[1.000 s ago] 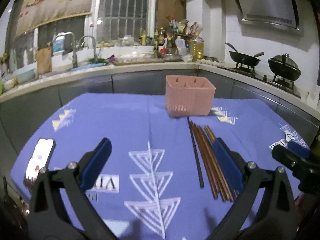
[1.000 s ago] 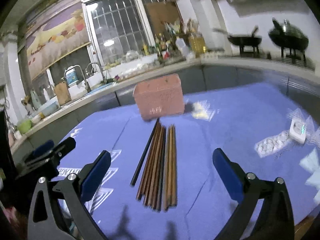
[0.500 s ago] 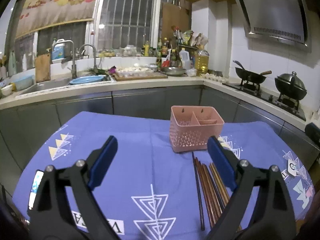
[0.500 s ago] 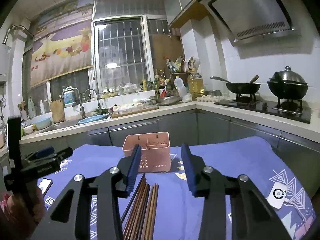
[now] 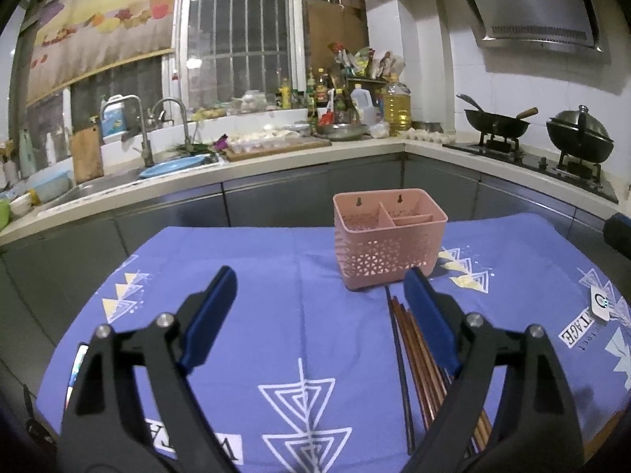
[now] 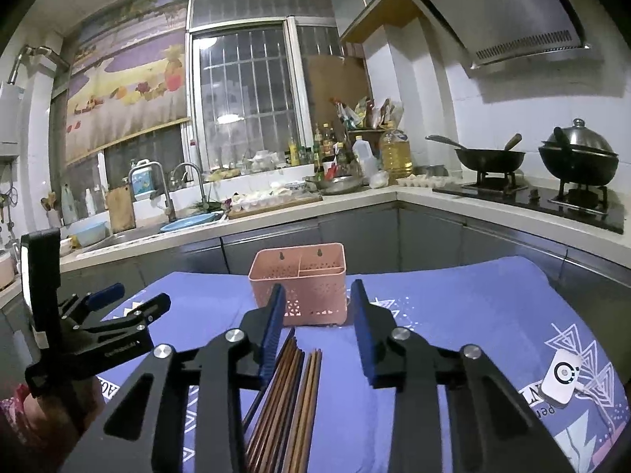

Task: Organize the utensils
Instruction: 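Lower both open tools over the chopstick row, aligning fingers with single chopsticks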

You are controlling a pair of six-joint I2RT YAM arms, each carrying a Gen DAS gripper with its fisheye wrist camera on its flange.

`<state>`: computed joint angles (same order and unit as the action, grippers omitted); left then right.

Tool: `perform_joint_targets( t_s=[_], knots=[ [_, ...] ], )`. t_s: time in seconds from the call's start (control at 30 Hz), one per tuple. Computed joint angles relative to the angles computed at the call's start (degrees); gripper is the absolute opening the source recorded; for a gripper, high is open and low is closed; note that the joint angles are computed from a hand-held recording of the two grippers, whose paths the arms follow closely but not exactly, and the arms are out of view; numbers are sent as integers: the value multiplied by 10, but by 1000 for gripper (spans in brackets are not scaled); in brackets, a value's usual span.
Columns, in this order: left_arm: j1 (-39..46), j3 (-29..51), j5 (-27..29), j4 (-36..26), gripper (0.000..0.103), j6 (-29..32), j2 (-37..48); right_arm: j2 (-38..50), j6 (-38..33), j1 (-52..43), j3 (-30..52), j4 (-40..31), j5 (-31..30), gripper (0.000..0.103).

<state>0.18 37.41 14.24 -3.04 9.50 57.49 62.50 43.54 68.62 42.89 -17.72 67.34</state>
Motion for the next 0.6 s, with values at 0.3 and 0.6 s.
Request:
perform_joint_targets(
  t_s=[0.3,0.6],
  knots=[
    [-17,6,-34,-3,83,-2,25,-10,2,-17,-23,27,-21,35],
    [-34,8,-63,4,83,1,55,-16,62,-58,-53,20,-88,60]
  ],
)
